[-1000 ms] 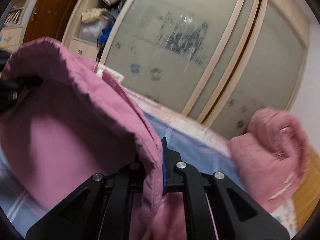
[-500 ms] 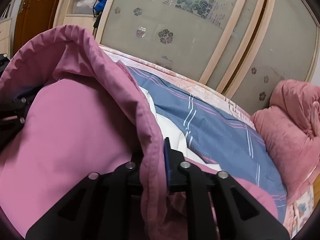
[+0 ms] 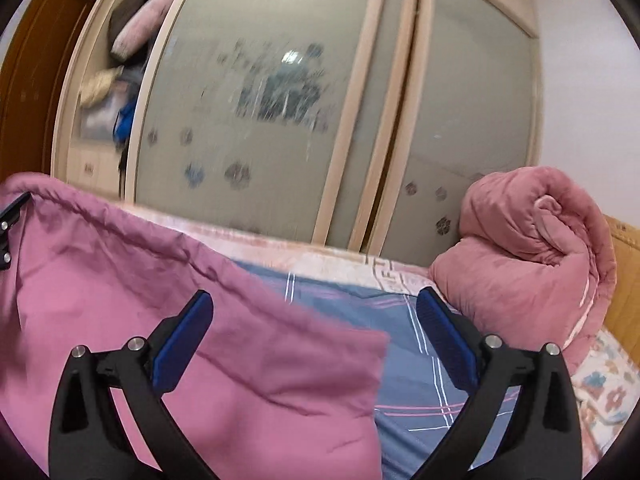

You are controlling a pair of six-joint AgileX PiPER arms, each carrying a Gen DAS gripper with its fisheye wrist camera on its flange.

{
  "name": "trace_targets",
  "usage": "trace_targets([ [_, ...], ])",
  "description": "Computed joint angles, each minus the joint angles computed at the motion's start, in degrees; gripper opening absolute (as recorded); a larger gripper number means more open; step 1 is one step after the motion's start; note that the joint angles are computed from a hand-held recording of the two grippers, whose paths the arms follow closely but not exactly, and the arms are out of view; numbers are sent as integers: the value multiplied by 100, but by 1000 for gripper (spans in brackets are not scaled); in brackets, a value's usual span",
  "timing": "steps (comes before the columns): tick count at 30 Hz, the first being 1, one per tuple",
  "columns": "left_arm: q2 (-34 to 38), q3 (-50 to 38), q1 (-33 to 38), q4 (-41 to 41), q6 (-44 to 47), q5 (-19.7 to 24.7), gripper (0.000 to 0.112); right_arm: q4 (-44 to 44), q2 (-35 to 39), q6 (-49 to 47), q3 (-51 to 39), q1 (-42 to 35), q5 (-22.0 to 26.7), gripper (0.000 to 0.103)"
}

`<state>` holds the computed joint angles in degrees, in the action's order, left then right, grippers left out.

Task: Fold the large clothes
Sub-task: 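Fold the lifted hem over the jacket with both tools and release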

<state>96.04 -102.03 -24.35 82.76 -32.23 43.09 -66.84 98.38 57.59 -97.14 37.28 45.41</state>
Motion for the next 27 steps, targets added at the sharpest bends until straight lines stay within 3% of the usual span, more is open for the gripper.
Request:
trace_targets([
  [2, 122, -660, -8, -492, 3, 478, 101, -50, -275, 381, 333, 30, -134, 102],
  [4, 464, -1801, 182, -1638, 281, 1082, 101, -142, -329, 713, 503, 55, -179, 102],
  [6, 533, -2294, 357, -2417, 427, 1394, 101, -276, -446, 1193, 769, 114, -330, 102],
  [7, 418, -2197, 345, -2729, 416, 1383, 101, -128, -471, 1250, 864, 97, -585, 102],
  [9, -13, -1385, 258, -3540, 729, 948, 101, 478, -387, 951, 888, 24, -1164, 102],
  [11, 6, -1083, 97, -4328, 1451, 1024, 101, 1103, -19, 355, 561, 51, -1303, 102],
  [14, 625, -1150, -50, -4695, 1836, 1219, 101, 1787, 900, -646, -460, 142, -985, 102],
  [17, 1432, -1641, 38, -4590, 1695, 1265, 101, 2642, 2155, -1825, -2179, -71, -215, 102],
  [22, 2590, -3203, 585, -5209, 2223, 1494, 101, 3785, 3921, -3247, -5043, -670, 1315, 102],
  [24, 2679, -3093, 650, -4700, 2182, 1206, 101, 3800, 4300, -3391, -5599, -898, 1602, 102],
  [25, 2668, -2836, 736, -4127, 1956, 861, 101, 3834, 4416, -3352, -5732, -975, 1650, 102],
  [27, 2852, -2767, 945, -3227, 1170, 805, 101, 3968, 4492, -3100, -5668, -1248, 1667, 102],
])
